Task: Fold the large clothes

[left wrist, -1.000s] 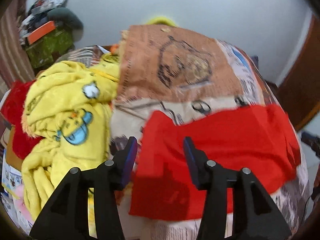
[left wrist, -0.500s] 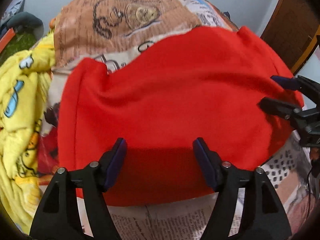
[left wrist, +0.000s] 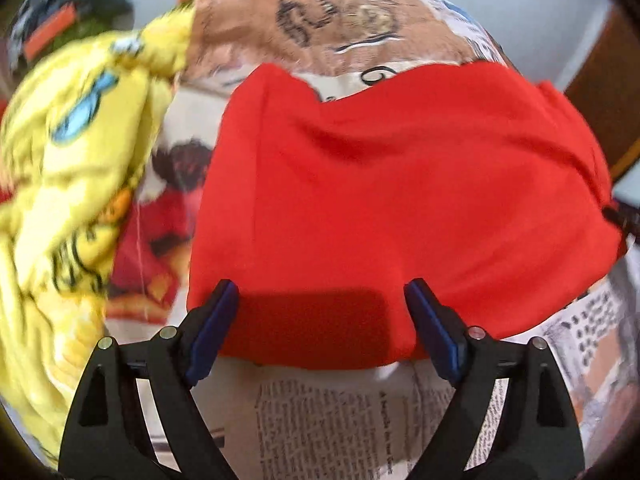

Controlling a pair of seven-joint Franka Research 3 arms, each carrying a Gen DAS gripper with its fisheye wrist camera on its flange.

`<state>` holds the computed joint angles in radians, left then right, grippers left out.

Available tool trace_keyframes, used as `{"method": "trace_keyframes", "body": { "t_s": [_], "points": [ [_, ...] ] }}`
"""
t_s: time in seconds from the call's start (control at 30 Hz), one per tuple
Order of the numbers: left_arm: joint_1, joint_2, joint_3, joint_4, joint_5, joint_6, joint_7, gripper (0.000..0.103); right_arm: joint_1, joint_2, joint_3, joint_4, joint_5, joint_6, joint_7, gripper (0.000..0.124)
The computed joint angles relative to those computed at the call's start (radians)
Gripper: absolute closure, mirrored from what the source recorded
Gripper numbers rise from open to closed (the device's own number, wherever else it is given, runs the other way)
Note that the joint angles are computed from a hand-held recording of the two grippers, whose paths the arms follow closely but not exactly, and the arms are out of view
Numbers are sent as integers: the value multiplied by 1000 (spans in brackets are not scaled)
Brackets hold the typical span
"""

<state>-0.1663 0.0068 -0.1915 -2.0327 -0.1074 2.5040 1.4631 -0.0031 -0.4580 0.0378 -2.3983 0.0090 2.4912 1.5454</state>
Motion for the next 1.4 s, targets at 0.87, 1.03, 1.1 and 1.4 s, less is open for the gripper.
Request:
{"method": "trace_keyframes", "body": {
  "t_s": [0.87,1.03,1.1,1.4],
  "points": [
    [-105,-213,143,-198,-513,48,52,18,64,-60,-36,38,215,26,-26,35],
    [-95,-152,136,-185,-785,9,181,20,97,3,-15,62,223,22,-44,35],
    [-79,-139,125,-184,-888,29,245,20,104,18,-11,66,218,7,-47,35],
    [17,0,70,-85,-1152,21,376,21,119,52,-13,74,224,-31,-41,35]
  ]
}}
